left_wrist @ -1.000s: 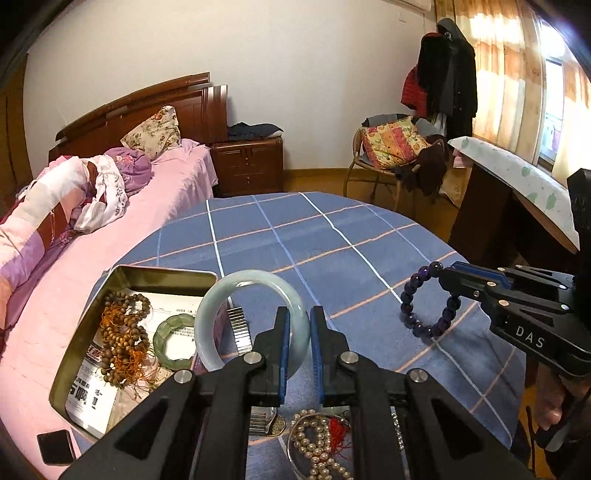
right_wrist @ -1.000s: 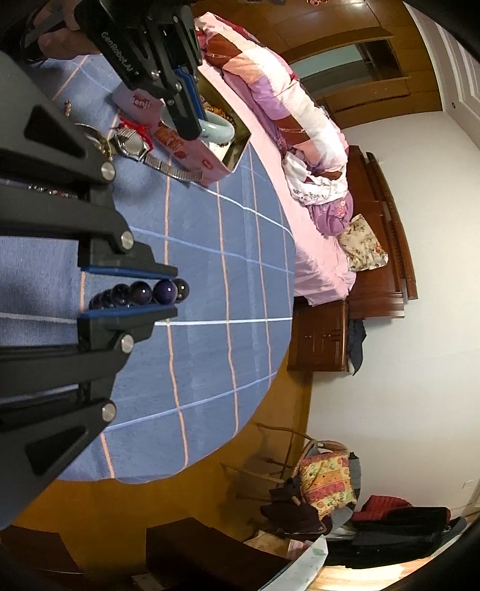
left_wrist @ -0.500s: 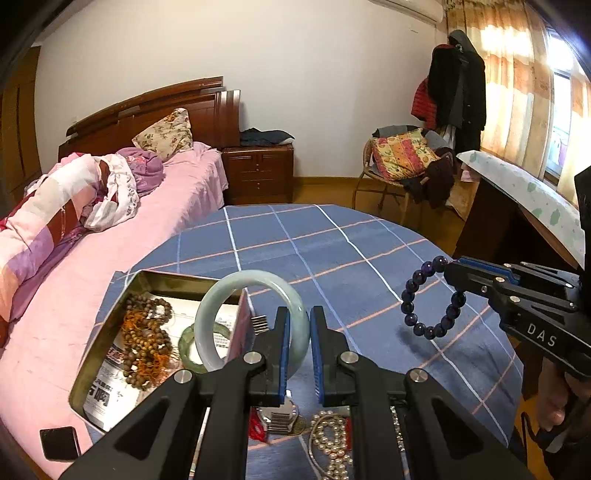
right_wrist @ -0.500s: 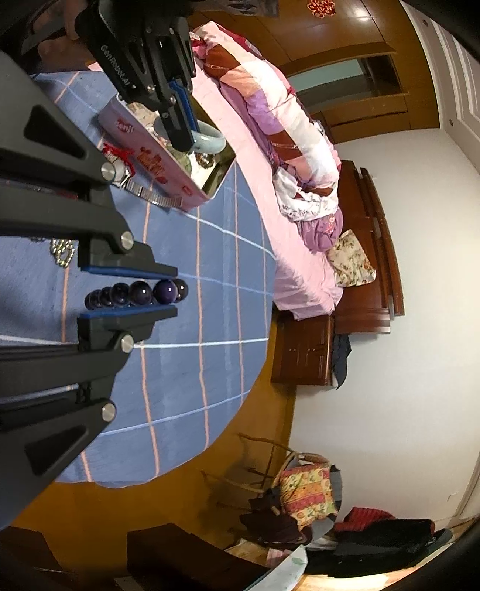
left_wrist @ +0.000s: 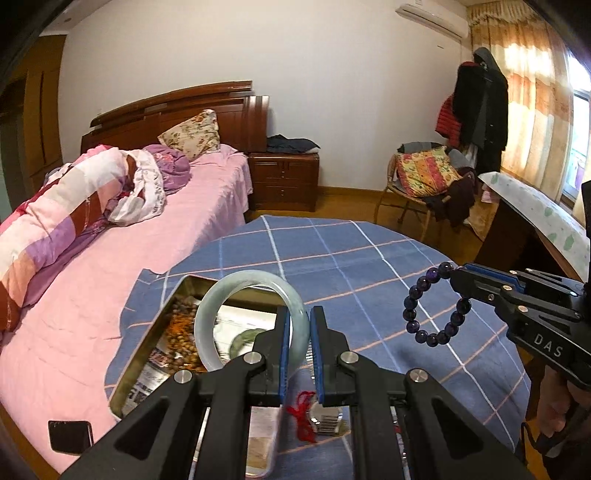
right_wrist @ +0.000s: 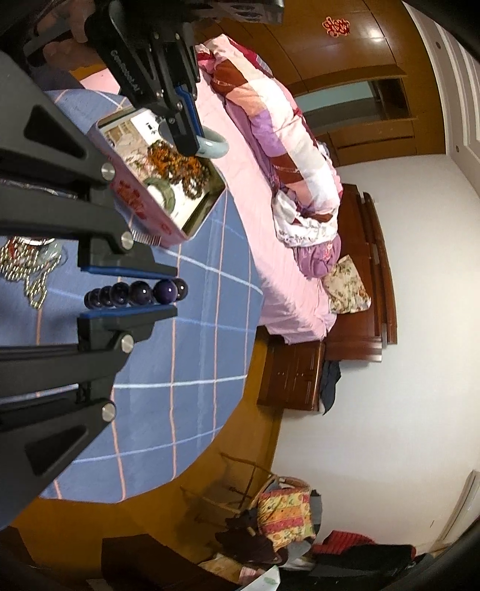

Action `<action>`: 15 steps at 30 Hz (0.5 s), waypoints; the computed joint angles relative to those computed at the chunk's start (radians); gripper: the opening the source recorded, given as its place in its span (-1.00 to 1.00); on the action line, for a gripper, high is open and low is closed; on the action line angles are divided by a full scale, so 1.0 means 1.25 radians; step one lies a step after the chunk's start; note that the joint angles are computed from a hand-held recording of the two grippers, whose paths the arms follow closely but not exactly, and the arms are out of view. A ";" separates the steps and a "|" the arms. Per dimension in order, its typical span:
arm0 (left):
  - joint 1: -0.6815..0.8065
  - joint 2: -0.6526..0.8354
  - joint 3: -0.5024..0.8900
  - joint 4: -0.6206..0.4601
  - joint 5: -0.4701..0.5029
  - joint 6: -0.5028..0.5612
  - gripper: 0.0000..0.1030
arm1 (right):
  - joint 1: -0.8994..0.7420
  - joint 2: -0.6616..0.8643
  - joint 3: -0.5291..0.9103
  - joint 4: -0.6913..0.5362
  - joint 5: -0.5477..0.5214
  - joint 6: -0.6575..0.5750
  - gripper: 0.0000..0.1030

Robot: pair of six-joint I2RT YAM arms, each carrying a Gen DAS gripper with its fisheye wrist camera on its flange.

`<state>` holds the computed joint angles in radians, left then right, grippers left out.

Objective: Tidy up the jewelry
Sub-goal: 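Carry the white bangle into the tin with the left tool while the right tool drops the purple bracelet in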

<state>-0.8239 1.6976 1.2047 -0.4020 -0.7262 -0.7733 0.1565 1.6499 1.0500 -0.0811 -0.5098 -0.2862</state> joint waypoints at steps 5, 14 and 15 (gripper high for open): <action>0.010 -0.040 -0.041 -0.013 -0.009 -0.023 -0.81 | 0.033 -0.008 0.012 -0.009 0.001 -0.001 -0.69; 0.037 -0.115 -0.123 -0.022 -0.009 -0.060 -0.81 | 0.108 -0.019 0.024 -0.012 0.024 0.004 -0.69; 0.040 -0.121 -0.130 -0.022 -0.007 -0.063 -0.80 | 0.118 -0.021 0.025 -0.013 0.025 0.004 -0.69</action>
<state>-0.7736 1.5461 1.0422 -0.4301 -0.7351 -0.8524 0.3034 1.6237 1.0817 -0.0972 -0.4784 -0.2806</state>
